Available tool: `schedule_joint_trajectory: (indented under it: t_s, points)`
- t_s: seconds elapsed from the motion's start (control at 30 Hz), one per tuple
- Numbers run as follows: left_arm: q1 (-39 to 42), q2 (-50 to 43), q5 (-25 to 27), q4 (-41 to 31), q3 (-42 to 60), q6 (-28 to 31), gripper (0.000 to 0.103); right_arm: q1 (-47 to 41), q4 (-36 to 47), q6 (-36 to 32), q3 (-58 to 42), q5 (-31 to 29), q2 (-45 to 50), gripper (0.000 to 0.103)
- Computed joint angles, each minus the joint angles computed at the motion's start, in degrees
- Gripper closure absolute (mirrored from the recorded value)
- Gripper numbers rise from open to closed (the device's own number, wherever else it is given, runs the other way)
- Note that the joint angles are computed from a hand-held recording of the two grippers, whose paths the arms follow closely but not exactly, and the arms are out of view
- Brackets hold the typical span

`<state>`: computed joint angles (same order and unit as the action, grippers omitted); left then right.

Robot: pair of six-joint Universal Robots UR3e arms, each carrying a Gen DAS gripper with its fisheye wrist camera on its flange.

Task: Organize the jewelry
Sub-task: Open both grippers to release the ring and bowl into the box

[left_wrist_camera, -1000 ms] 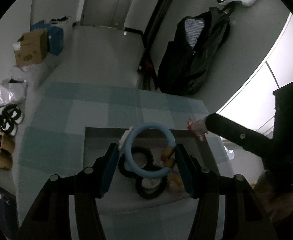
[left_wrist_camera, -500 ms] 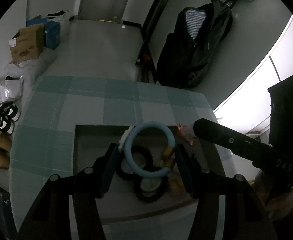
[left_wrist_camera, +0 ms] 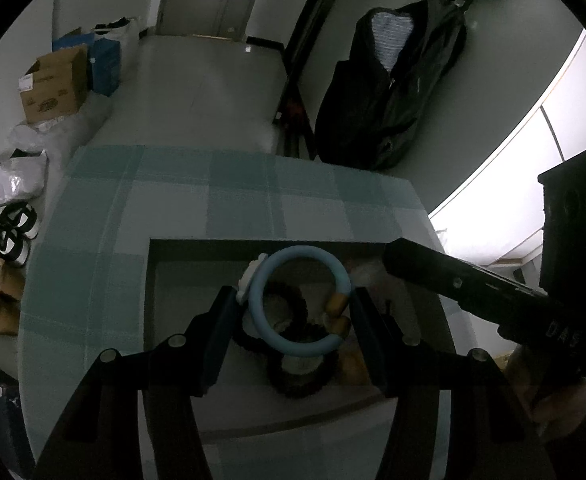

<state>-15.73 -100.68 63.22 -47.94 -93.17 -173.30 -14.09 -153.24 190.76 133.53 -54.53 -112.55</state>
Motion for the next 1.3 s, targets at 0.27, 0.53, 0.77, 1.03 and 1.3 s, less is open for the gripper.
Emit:
schedule_joint_trajectory:
  t_s: [0.27, 0.53, 0.77, 1.03, 1.3]
  points:
    - [-0.78, 0.3, 2.47, -0.64, -0.22, -0.1, 0.049, 1.91, -1.56, 2.01, 0.36, -2.51, -0.1, 0.082]
    - [-0.35, 3.32, 2.27, 2.36, -4.0, -0.11, 0.049, 0.14, -0.6, 2.53, 3.35, -2.52, -5.53, 0.07]
    - [-0.33, 5.31, 2.55, 4.47, -6.22, -0.32, 0.048, -0.22, 0.14, 2.88, 4.5, -2.9, -8.77, 0.059]
    - [0.89, 9.01, 2.52, 8.59, -10.59, -1.53, 0.048, -1.16, 3.39, 3.12, 7.17, -3.99, -17.61, 0.041]
    - [1.5, 14.0, 4.62, 15.87, -17.11, -3.16, 0.048, 8.61, -3.32, 6.57, 7.66, -16.3, -17.39, 0.017]
